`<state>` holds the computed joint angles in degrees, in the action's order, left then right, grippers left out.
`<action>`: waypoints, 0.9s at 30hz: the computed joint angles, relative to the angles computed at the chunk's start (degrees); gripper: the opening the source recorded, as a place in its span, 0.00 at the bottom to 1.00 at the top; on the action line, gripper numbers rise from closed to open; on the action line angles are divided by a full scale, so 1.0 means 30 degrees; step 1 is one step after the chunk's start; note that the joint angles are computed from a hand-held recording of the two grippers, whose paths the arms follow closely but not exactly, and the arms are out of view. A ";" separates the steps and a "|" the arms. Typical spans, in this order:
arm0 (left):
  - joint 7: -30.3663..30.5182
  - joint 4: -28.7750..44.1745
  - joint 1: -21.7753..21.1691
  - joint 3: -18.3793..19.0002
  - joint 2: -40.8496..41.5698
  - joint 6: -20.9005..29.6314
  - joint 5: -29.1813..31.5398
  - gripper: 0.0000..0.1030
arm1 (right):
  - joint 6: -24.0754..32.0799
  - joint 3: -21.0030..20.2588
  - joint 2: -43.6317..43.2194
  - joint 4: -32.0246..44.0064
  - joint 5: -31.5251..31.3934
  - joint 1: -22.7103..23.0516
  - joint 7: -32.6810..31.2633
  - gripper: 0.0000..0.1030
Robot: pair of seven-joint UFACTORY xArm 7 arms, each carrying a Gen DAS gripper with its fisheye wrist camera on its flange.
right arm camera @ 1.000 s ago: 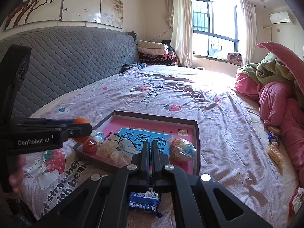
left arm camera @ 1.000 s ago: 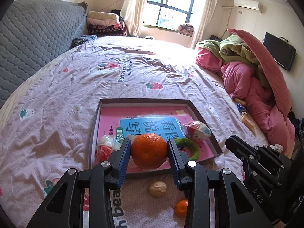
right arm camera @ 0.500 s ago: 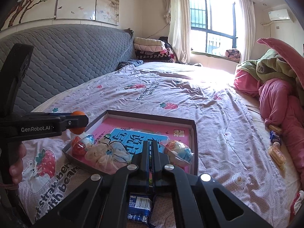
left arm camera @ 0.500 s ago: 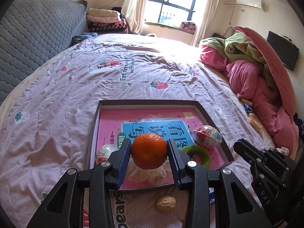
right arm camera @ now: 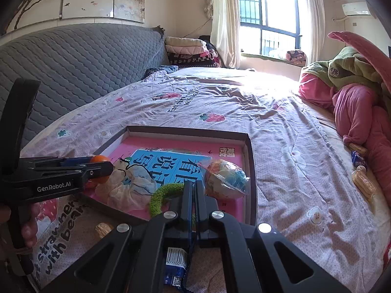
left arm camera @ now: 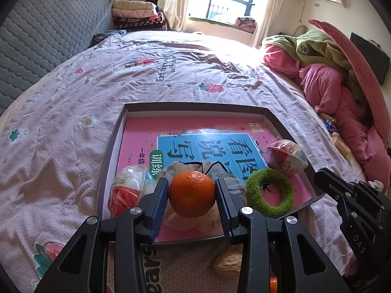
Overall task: Organize objects
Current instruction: 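Lower the large orange into the tray beside the lace bag with left tool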
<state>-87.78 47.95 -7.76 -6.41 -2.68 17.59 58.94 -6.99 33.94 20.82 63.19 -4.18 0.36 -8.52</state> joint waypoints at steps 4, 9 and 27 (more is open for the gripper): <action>-0.0188 0.0135 0.0013 0.0136 0.0424 -0.0184 0.0264 0.39 | 0.0176 -0.0946 0.0198 0.0250 0.0115 0.0887 0.0079 0.02; -0.0400 0.0379 -0.0191 0.0407 0.0904 -0.0171 0.0573 0.39 | 0.0453 -0.1547 0.0490 0.0602 0.0467 0.1436 0.0028 0.02; -0.1979 0.0919 -0.0824 0.1065 0.1724 0.0032 0.2401 0.39 | 0.1092 -0.3494 0.1035 0.1344 0.1438 0.3351 -0.0233 0.02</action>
